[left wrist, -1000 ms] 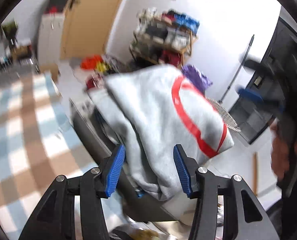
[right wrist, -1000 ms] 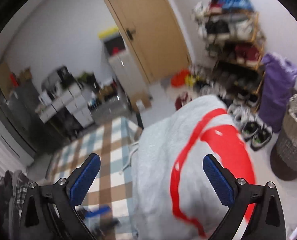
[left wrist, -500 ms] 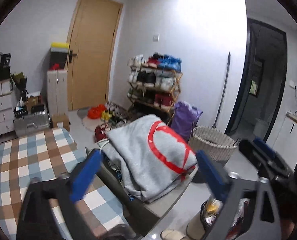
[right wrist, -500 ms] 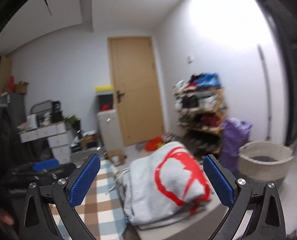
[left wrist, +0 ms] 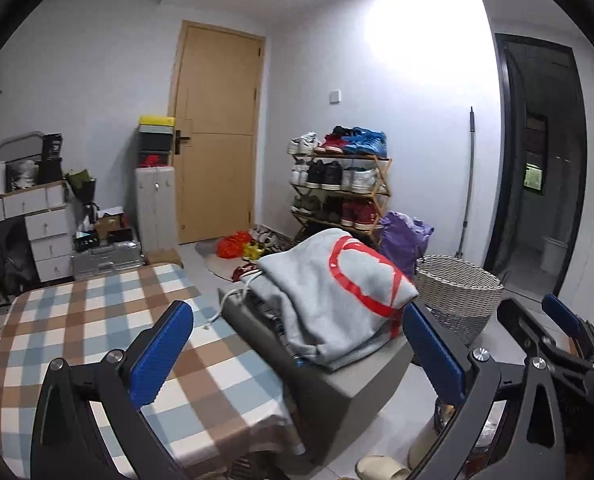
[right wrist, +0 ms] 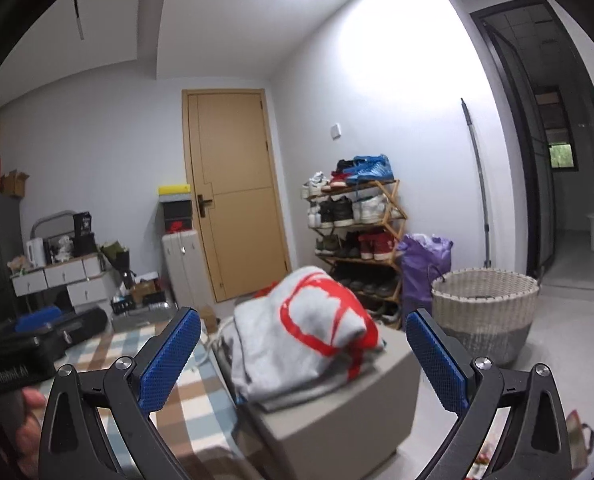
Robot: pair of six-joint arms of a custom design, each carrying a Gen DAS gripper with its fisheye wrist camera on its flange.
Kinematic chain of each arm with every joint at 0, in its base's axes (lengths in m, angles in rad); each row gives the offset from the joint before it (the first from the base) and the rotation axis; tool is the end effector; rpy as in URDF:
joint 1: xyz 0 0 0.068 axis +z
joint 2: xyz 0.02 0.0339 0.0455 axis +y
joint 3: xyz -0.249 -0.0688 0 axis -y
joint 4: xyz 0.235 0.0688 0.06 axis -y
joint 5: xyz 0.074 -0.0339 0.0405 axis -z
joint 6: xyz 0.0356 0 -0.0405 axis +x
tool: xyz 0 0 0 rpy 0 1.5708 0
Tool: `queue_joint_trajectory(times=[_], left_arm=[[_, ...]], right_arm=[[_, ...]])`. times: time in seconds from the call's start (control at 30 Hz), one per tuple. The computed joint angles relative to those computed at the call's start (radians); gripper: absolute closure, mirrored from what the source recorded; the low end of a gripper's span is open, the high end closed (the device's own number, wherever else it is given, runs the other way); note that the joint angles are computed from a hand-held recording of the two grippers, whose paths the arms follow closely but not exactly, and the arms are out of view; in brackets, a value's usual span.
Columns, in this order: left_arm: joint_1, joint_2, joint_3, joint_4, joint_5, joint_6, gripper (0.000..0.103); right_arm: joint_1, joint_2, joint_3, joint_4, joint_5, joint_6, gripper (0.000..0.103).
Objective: Fold large clothes
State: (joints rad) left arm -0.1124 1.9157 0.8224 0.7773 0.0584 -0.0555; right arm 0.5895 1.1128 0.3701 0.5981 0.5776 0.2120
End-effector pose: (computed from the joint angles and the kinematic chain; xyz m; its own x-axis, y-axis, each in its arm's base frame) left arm 0.3670 -0.0435 0.1327 -0.3176 -0.0199 -0.9480 0.1497 0.9862 -0.0708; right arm 0.1989 0.1097 0.2072 -0.1206 0.1314 -0.9840 0.0089 0.9913 0.1313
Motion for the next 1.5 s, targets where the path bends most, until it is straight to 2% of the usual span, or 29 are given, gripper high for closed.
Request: queue_joint_trajectory(times=[0.2, 0.47, 0.67, 0.97, 1.5], left_arm=[[0.011, 0.038, -0.022, 0.043, 0.002, -0.037, 0.001], [-0.014, 0.066, -0.031, 0.081, -0.011, -0.052, 0.001], [-0.029, 0.054, -0.030, 0.074, -0.028, -0.060, 0.001], [-0.059, 0.033, -0.043, 0.074, -0.060, -0.067, 0.001], [-0.050, 0.007, -0.053, 0.064, -0.029, -0.057, 0.001]], right_arm=[[0.089, -0.022, -0.065, 0.014, 0.064, 0.017, 0.000], [0.201, -0.022, -0.077, 0.020, 0.208, -0.012, 0.000], [0.202, -0.066, -0.092, -0.002, 0.215, 0.000, 0.000], [0.234, -0.102, -0.117, 0.040, 0.265, -0.057, 0.000], [0.236, -0.111, -0.117, 0.021, 0.263, -0.043, 0.000]])
